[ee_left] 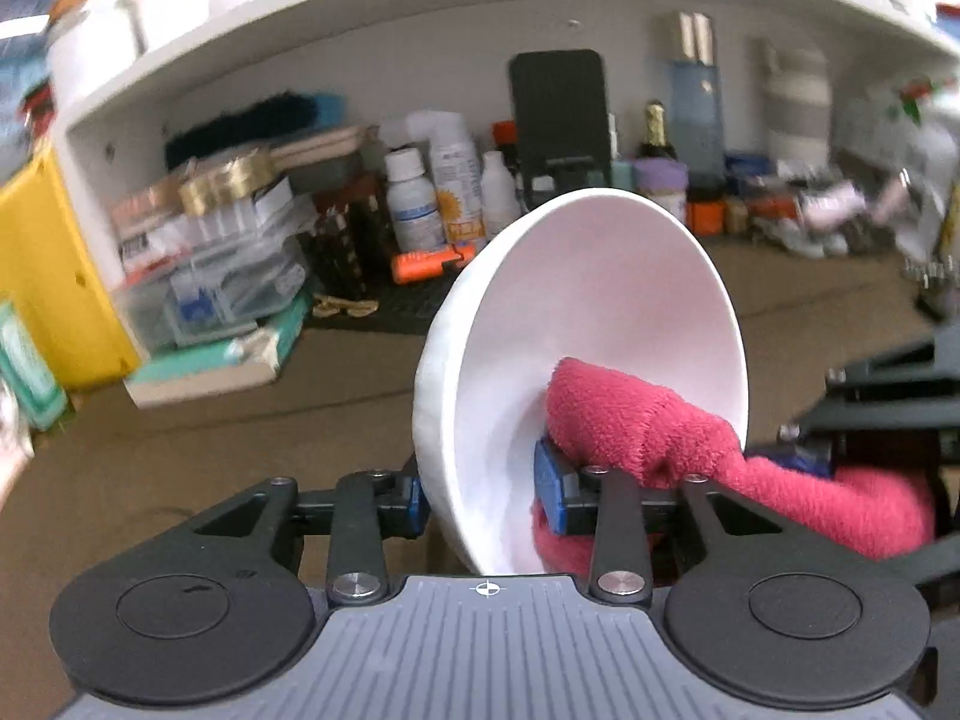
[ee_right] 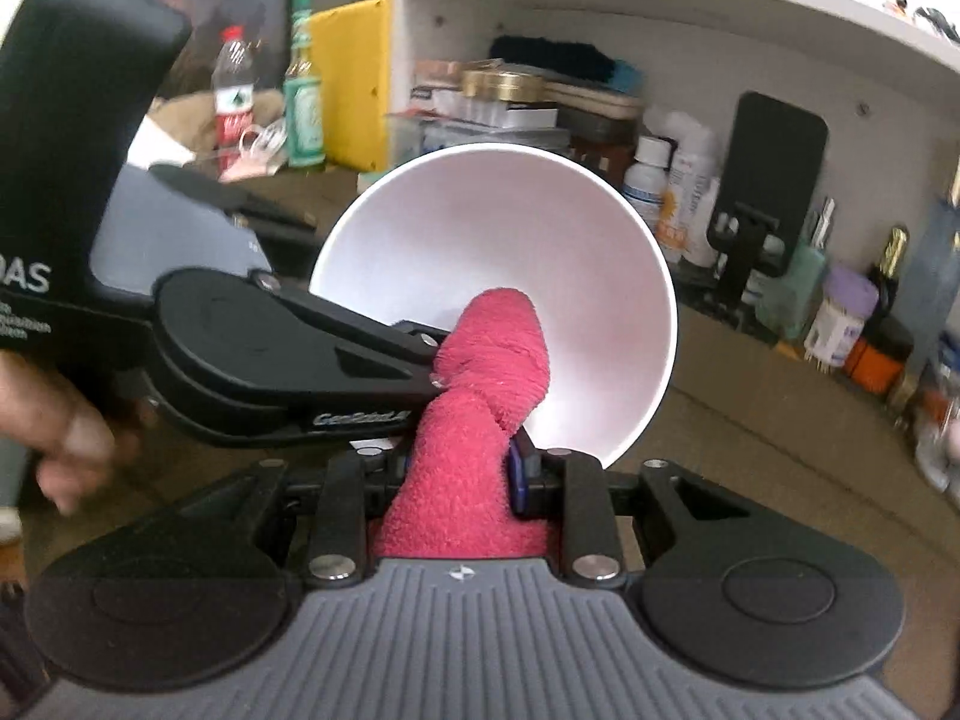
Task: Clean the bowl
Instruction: 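Scrub the bowl inner wall with the towel while the left gripper holds the bowl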
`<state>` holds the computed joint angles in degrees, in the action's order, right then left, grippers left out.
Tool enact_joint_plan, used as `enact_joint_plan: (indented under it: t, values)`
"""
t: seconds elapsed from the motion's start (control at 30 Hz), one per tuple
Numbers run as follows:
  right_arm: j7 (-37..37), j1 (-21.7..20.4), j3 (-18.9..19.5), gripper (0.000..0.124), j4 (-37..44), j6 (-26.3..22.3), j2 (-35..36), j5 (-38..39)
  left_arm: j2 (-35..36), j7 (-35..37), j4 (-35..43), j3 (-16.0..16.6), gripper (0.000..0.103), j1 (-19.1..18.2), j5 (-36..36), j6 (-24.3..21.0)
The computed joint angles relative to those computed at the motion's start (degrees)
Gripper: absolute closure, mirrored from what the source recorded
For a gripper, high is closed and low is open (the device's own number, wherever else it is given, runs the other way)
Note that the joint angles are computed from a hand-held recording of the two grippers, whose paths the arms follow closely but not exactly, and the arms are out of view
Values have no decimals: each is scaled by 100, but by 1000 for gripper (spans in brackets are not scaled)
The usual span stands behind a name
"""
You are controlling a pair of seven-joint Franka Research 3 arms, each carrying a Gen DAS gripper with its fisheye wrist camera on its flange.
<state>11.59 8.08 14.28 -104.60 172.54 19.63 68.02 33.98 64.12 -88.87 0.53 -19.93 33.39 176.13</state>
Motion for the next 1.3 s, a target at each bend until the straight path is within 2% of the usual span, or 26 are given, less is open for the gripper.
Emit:
enact_joint_plan:
  t: [0.07,0.13,0.17,0.3,0.4,0.5,0.57,0.63,0.67,0.73,0.83,0.93,1.0,1.03,1.1,1.17,1.2,1.3]
  values:
    - [424,-211,-127,97,-4,-707,-168,79,-20,359,-19,-372,78,313,-139,-48]
    - [1367,-315,-396,97,256,-1554,-168,-72,-86,923,-48,-668,79,575,-204,-210]
    - [1856,-380,-538,97,405,-1897,-137,-169,-110,999,-69,-580,79,510,-146,-209]
    - [2645,-378,-725,96,810,-2042,149,-524,-227,900,-205,54,79,3,349,-83]
    - [2841,-276,-704,96,951,-1805,276,-917,-245,961,-190,127,78,-81,559,-125]
    - [2213,-228,-385,97,902,-1012,261,-761,-226,1180,-155,-139,77,127,437,-234]
    - [940,-468,85,97,771,-725,144,17,-203,1280,-142,-280,76,248,287,-265]
    - [-690,-693,365,97,504,-854,-134,965,-180,1410,-134,-461,76,409,67,-301]
    - [-1055,-755,399,97,365,-990,-269,1108,-176,1476,-135,-525,76,467,-24,-314]
    - [-787,-568,77,97,10,-1223,-588,516,-179,1613,-152,-614,75,551,-168,-323]
    - [1139,-112,-578,97,-118,-1353,-654,-1092,-208,1685,-177,-524,75,478,-179,-330]
    - [2352,-63,-929,97,169,-1917,-434,-1851,-220,1623,-179,-323,75,305,-50,-294]
    - [2615,-174,-924,97,502,-2180,-216,-1866,-236,1465,-178,-12,74,36,245,-259]
    - [2703,-195,-918,97,651,-2157,-112,-1901,-242,1487,-172,-28,74,41,293,-285]
    - [2752,-169,-880,97,854,-1823,54,-2027,-240,1760,-144,-301,73,244,204,-400]
    - [2478,-247,-641,97,1056,-1492,227,-1799,-218,1956,-95,-473,72,372,83,-501]
    - [2237,-295,-504,97,1069,-1284,253,-1632,-183,2161,-33,-686,71,535,-104,-619]
    - [1938,-210,-373,97,906,-674,288,-1583,-85,2049,102,-627,60,516,-337,-673]
